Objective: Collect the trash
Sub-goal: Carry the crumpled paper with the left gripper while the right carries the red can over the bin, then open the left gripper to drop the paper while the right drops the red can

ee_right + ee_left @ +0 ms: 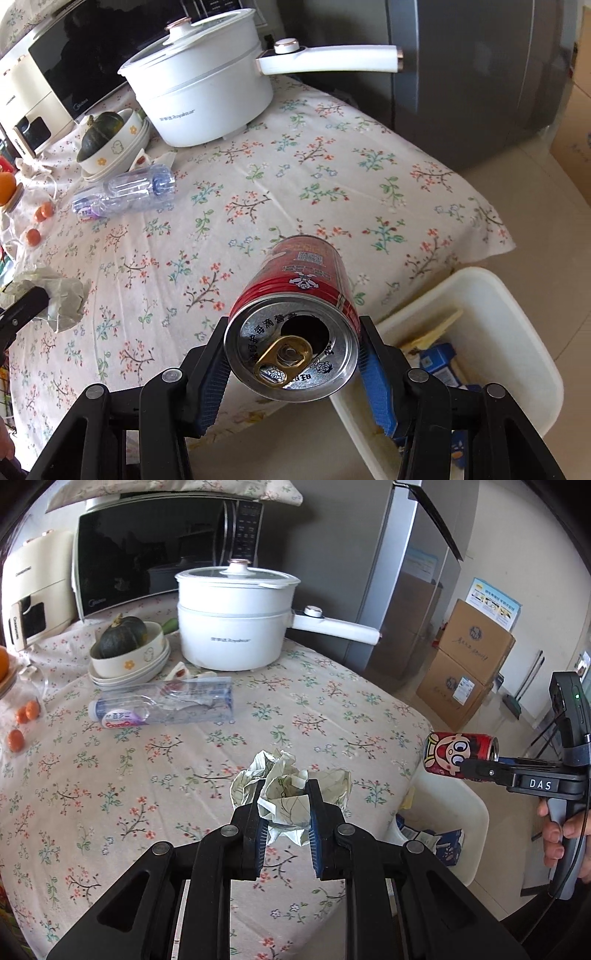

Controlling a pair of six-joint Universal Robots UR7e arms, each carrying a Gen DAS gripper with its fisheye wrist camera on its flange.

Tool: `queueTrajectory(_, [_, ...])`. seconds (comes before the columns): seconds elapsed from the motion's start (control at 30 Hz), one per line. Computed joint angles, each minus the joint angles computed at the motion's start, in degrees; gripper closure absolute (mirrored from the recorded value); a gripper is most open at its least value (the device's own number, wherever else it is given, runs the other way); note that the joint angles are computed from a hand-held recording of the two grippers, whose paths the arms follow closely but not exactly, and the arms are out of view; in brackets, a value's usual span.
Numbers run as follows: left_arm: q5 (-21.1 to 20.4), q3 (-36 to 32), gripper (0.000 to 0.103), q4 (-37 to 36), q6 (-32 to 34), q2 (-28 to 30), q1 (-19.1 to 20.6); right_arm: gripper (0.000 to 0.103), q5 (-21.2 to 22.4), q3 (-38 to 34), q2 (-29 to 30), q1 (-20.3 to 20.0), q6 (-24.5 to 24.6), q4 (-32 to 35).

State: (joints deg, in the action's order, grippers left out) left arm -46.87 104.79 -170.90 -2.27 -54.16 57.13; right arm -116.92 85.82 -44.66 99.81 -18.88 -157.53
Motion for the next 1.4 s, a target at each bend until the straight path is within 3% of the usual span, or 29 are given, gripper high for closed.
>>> queueTrajectory(0.43, [-8.65,-7.23,0.083,4.7,4.22,12.06,-2.56,0.047,-4.15,6.19,-8.68,-7.82,4.11,1.83])
queueTrajectory(0.7, [-11.17,-12.81,0.082,9.43,6.94,19.99,-3.09,0.047,-4.09,8.16,-11.97,-11.71,6.88,3.61])
queueTrajectory(0.9, [-11.44,-15.86,0.081,10.18,8.12,23.55,-2.71,0.047,-4.22,8.49,-12.33,-12.31,7.3,4.53])
queueTrajectory(1.0, [-12.49,-16.81,0.075,9.98,8.53,24.21,-2.18,0.047,-4.53,8.65,-12.3,-12.43,7.09,4.63])
queueTrajectory(1.07, [-12.1,-17.57,0.058,11.35,7.72,24.46,-2.09,0.047,-4.96,8.59,-12.18,-12.42,7.05,4.74])
queueTrajectory(1.17, [-10.77,-17.54,0.042,11.42,7.84,24.14,-2.26,0.047,-5.25,8.42,-12.07,-12.51,7.3,5.03])
queueTrajectory(1.4, [-8.9,-15.21,0.023,11.01,5.76,20.7,-2.3,0.047,-5.58,8.02,-11.66,-12.42,7.84,5.72])
